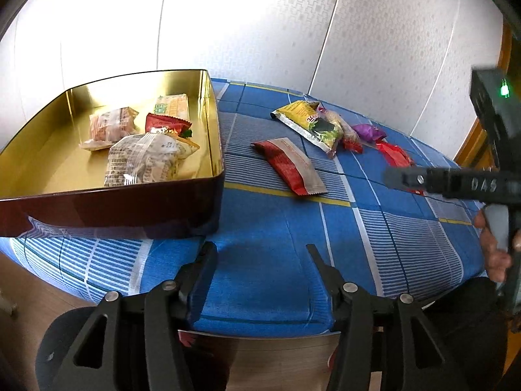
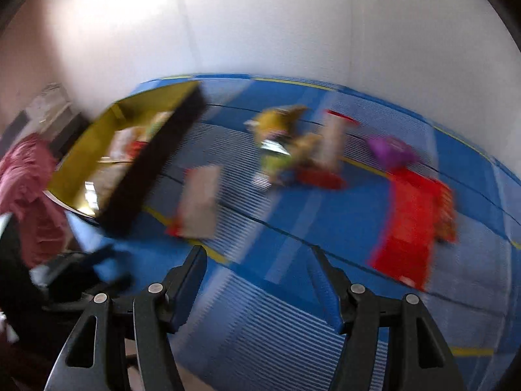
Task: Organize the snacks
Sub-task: 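Lower the white snack bag into the gold tray and open the right tool, then lower the left tool onto the white-and-red wafer pack and close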
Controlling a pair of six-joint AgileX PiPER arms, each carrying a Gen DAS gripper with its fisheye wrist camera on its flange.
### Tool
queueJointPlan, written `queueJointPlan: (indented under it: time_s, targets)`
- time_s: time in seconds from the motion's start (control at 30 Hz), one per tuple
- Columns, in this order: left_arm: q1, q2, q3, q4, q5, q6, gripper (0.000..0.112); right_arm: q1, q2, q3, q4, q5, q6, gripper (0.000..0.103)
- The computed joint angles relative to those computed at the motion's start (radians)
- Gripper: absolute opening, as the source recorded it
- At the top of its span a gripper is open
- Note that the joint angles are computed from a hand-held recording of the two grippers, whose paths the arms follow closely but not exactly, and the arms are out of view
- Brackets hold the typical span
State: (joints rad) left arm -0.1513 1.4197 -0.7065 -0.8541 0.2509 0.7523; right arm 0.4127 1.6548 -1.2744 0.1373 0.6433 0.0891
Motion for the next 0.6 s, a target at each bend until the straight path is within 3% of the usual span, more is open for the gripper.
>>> queueJointPlan:
  time_s: [0.23,0.4,0.5,0.6]
  targets:
    - [-0.029,0.009,-0.004,0.125,-0.035,-0.108,0.057,-0.009,-0.056,0.162,-0.283,-0.132,0.297,0.064]
    - [-0.041,0.010,-0.007,0.216,-0.041,-0.190,0.057,-0.025,-0.039,0.222,-0.355,-0.218,0.375,0.065]
    - [-0.060,0.017,-0.033,0.398,-0.015,-0.369,0.057,0.012,-0.046,0.268,-0.557,-0.268,0.553,0.066]
    - [-0.073,0.028,-0.074,0.411,0.050,-0.371,0.057,0.018,-0.062,0.300,-0.600,-0.311,0.613,0.073]
